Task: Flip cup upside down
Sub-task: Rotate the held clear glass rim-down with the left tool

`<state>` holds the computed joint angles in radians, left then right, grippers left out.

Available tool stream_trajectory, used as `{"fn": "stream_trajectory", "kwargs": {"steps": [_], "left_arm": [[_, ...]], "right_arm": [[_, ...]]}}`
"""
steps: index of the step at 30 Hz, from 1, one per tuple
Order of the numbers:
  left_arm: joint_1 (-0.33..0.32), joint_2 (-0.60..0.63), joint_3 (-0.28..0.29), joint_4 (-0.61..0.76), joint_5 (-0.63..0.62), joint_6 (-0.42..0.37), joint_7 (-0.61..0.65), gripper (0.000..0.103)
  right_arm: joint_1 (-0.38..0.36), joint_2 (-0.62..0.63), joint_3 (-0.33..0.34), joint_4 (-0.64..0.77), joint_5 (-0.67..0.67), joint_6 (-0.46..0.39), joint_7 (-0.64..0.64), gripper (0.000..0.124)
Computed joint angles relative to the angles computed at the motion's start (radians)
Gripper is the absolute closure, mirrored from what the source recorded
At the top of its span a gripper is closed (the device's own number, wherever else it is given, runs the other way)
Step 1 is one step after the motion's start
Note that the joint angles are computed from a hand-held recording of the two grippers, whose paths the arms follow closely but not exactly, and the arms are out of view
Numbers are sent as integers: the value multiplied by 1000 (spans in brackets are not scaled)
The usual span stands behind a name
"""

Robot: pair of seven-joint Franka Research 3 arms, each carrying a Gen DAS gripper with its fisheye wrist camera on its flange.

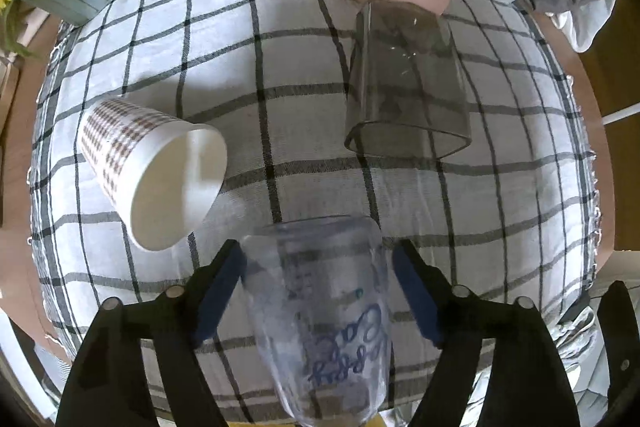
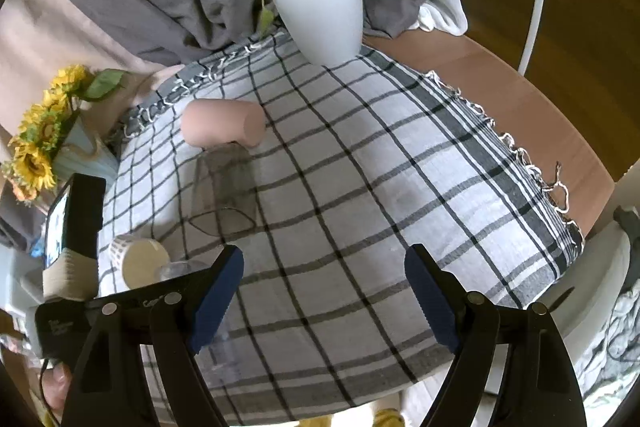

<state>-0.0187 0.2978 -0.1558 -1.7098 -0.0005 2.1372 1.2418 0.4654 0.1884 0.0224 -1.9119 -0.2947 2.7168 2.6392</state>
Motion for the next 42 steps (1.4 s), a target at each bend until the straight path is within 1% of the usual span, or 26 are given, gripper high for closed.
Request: {"fn": "stream_trajectory", "kwargs": {"steps": [3, 5, 11, 18, 20, 22, 27, 31, 36, 39, 42], "left_arm": [[-6, 9, 3, 3, 15, 6, -18, 32], [-4, 6, 2, -2, 16, 15, -19, 32], [-6, -51, 8, -58, 41, 67, -37, 32], [-27, -127, 16, -114, 136, 139, -73, 32], [-30, -138, 19, -119, 162, 145, -83, 32], [-32, -127, 21, -111, 183, 171, -88, 32], [-28, -157, 21, -157, 194, 239, -82, 32], [-32, -204, 20, -227, 215, 308, -101, 32], [-36, -272, 23, -333, 275, 417, -141, 32], [-36, -297, 23, -371, 316, 434, -163, 33], [-34, -304, 24, -387, 322, 448, -168, 33]], "right_arm": [[-1, 4, 0, 2, 2, -3, -8, 41], [0, 4, 0, -1, 2, -2, -11, 41], [-1, -12, 2, -14, 0, 10, -26, 41], [-4, -40, 5, -28, -31, 25, -12, 41], [-5, -48, 6, -32, -50, 24, -4, 41], [-7, -54, 8, -35, -66, 21, 7, 41], [-16, -68, 15, -46, -92, 18, 26, 41], [-21, -72, 21, -47, -113, 11, 31, 41], [-23, -73, 27, -44, -134, -4, 24, 41], [-21, -73, 30, -44, -149, -15, 24, 41], [-22, -73, 34, -47, -144, -15, 12, 41]]}}
